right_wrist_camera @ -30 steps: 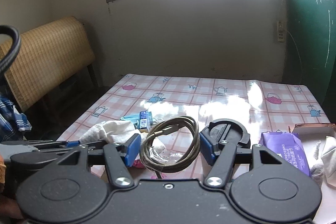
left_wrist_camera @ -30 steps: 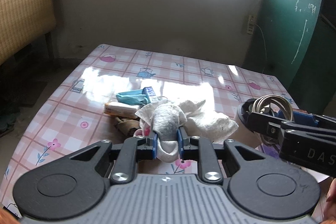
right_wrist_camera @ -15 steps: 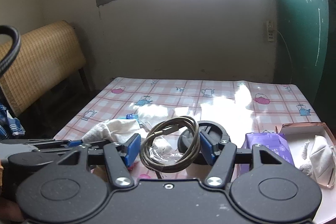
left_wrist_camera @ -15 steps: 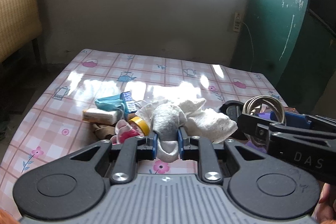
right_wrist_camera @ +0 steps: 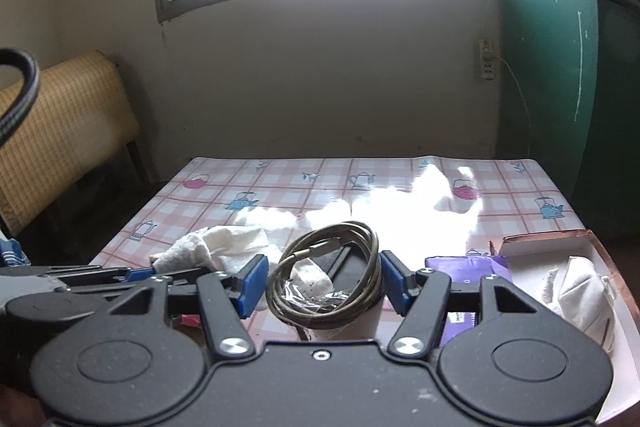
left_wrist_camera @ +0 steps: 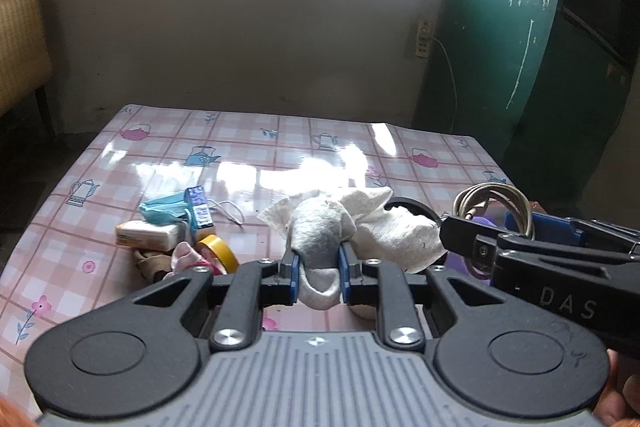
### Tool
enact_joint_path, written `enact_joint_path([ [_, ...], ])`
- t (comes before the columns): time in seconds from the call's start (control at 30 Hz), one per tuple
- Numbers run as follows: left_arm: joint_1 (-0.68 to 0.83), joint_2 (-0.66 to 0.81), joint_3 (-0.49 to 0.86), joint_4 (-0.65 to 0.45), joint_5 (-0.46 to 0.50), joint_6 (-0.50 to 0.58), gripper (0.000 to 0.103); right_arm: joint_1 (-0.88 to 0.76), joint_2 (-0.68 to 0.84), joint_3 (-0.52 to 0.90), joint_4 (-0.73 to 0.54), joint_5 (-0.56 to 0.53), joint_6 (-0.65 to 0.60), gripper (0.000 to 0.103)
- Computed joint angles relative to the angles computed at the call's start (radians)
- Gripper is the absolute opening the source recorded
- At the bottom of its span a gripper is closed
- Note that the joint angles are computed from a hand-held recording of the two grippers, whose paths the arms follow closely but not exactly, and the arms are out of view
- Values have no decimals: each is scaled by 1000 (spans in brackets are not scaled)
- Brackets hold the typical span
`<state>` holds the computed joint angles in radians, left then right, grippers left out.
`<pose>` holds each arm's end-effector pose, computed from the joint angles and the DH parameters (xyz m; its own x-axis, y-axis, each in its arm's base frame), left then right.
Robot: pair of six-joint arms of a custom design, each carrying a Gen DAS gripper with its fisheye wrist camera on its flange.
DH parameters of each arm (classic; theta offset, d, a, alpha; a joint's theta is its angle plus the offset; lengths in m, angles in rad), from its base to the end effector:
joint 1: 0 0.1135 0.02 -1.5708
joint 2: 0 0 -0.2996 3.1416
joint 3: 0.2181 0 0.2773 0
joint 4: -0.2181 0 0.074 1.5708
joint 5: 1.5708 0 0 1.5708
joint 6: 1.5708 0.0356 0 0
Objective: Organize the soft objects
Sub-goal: 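Carry the white cloth and grey cable with both tools to the box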
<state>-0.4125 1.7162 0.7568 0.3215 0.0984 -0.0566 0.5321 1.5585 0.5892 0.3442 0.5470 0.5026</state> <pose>0.3246 -0.1459 0.1575 -0.5713 0.1886 -0.7988 0.4397 0.8921 -0.1039 0.2711 0.1381 0.1627 -0.4756 0.1975 -0.8572 0.1817 0.9755 0.1239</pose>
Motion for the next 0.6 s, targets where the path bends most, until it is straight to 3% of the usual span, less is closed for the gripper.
enact_joint_path([
  [0.6, -63, 32, 39, -8, 11, 13, 22, -81, -88, -74, -3, -8, -21, 73],
])
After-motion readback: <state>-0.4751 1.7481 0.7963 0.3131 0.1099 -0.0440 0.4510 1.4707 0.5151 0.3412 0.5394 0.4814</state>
